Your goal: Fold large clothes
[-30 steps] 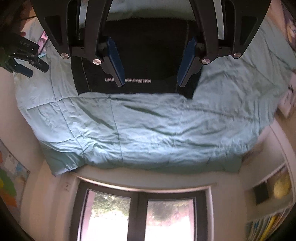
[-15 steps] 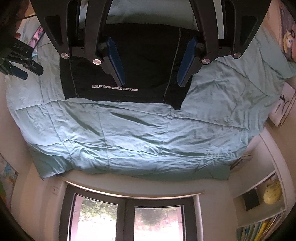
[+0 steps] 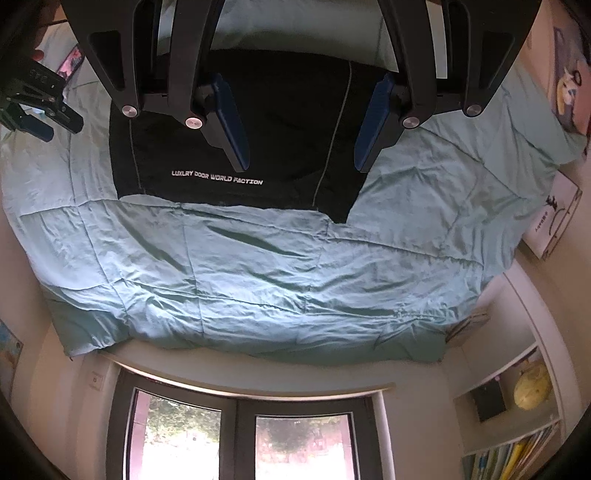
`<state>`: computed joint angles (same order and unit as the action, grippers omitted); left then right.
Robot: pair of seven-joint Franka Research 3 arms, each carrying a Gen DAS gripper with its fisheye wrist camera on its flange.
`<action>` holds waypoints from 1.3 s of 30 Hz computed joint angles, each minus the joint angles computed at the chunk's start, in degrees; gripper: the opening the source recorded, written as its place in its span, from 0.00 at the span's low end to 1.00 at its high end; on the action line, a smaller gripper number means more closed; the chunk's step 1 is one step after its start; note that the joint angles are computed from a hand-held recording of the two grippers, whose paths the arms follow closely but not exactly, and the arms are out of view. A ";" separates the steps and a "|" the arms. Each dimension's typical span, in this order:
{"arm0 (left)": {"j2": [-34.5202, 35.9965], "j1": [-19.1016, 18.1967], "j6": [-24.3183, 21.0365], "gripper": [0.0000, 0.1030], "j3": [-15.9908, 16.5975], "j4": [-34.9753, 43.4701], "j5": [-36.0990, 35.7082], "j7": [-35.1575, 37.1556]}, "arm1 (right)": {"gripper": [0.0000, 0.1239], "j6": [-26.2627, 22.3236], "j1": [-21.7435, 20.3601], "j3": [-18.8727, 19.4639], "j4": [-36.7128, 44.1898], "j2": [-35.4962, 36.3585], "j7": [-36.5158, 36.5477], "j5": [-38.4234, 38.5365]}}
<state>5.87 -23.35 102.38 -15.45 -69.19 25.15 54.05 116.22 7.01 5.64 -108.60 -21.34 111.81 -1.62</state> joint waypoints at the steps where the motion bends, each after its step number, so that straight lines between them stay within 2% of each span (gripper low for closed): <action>1: 0.11 -0.15 -0.11 0.59 -0.07 0.18 0.34 -0.12 | 0.64 -0.02 -0.03 -0.11 -0.12 -0.12 -0.09 -0.01; 16: -0.97 0.14 -0.09 0.59 -0.16 -1.76 -0.36 -0.01 | 0.64 -1.53 0.62 0.77 0.43 0.26 -0.82 -1.04; 30: -3.15 1.90 1.16 0.59 -0.11 -5.45 -0.96 0.31 | 0.64 -2.27 1.73 1.00 1.64 1.60 -0.58 -1.80; 39: -2.04 2.00 -0.13 0.59 -0.15 -3.87 -0.47 2.45 | 0.64 -1.24 2.27 0.62 2.17 3.04 -0.30 -0.53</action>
<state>3.83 -21.35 102.25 -15.60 -73.06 24.69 56.50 114.97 9.28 6.26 -106.43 -18.30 111.51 -2.16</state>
